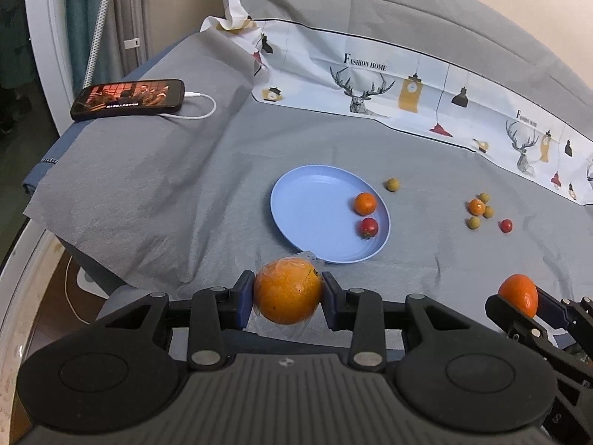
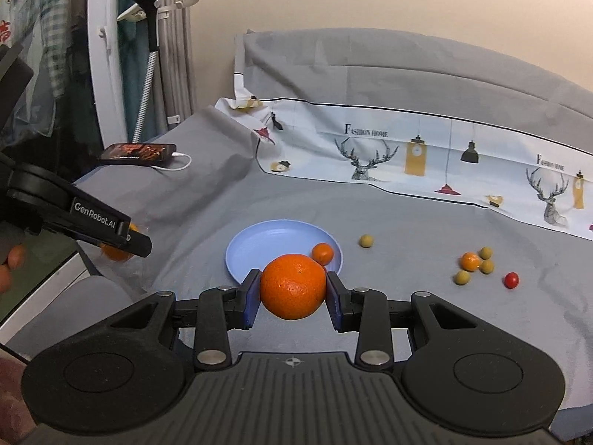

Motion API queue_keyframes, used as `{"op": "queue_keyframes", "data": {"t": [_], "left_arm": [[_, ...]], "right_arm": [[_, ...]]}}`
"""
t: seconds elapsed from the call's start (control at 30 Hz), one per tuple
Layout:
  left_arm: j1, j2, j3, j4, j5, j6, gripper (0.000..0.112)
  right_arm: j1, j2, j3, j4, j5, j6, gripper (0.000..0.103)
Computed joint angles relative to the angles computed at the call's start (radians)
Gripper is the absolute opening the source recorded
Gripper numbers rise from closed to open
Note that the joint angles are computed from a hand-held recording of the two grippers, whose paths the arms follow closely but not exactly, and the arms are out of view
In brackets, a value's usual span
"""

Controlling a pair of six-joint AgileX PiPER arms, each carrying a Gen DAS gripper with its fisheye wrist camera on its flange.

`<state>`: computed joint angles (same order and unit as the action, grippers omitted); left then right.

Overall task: Organize fruits
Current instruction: 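Carry both mandarins to the blue plate and open both tools over it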

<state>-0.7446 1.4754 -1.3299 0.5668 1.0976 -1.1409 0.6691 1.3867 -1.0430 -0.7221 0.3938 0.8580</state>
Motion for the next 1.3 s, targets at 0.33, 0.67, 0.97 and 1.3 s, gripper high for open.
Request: {"op": "queue_keyframes", "data": {"t": [0.33, 0.67, 0.97, 1.3], "left_arm": [[0.009, 0.021, -0.001, -0.003, -0.017, 0.006, 0.042], [0.049, 0.055, -0.043, -0.034, 0.008, 0.044, 0.041], [0.085, 0.078, -0.067, -0.048, 0.003, 0.077, 0.042], [0.171, 0.165, -0.136, -0.11, -0.027, 0.187, 0.042]], "right_arm": [[0.024, 0.02, -0.018, -0.026, 0.049, 0.027, 0.038], [0.021, 0.055, -0.056, 0.014, 0.063, -0.021, 0.038], [0.003, 0.09, -0.08, 0.101, 0.049, -0.121, 0.038], [-0.041, 0.193, -0.168, 0.206, 0.033, -0.24, 0.038]]}}
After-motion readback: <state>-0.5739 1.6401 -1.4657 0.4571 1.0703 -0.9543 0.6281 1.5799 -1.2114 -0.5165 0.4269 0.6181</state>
